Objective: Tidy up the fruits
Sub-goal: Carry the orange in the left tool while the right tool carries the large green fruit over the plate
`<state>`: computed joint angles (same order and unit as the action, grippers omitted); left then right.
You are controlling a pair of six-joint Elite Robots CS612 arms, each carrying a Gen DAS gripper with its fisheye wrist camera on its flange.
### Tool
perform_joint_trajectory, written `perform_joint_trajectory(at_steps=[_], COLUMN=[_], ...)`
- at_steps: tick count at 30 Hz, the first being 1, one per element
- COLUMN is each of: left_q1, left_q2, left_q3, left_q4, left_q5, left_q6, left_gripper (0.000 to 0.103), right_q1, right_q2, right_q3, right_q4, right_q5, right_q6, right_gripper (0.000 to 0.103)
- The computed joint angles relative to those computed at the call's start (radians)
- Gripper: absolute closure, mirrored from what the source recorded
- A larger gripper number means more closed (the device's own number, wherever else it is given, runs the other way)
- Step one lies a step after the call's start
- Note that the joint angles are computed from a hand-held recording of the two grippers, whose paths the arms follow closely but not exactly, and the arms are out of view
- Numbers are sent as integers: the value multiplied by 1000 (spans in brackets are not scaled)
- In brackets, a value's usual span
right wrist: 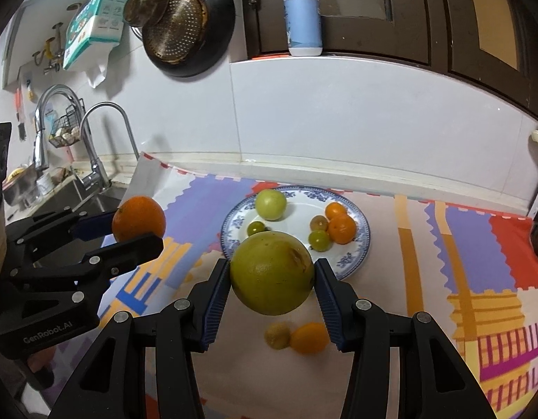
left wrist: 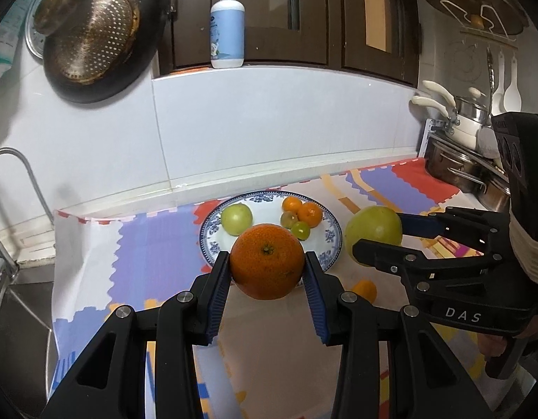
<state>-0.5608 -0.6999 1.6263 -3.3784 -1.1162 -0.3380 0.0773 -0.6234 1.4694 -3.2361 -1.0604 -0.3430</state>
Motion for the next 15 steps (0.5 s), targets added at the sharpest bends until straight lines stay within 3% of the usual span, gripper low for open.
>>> perform_joint_trajectory(at_steps=[15], left_q1=[48], left_q2=[75], left_q3=[-156], left_q4=[136], left_q5=[-101], left_q6=[-27], left_gripper=[62], right_q1=[-3], right_q2=[74], right_q3=[-163], right_q4=[163], right_q5=[-1], right_q6=[-31], right_gripper=[53])
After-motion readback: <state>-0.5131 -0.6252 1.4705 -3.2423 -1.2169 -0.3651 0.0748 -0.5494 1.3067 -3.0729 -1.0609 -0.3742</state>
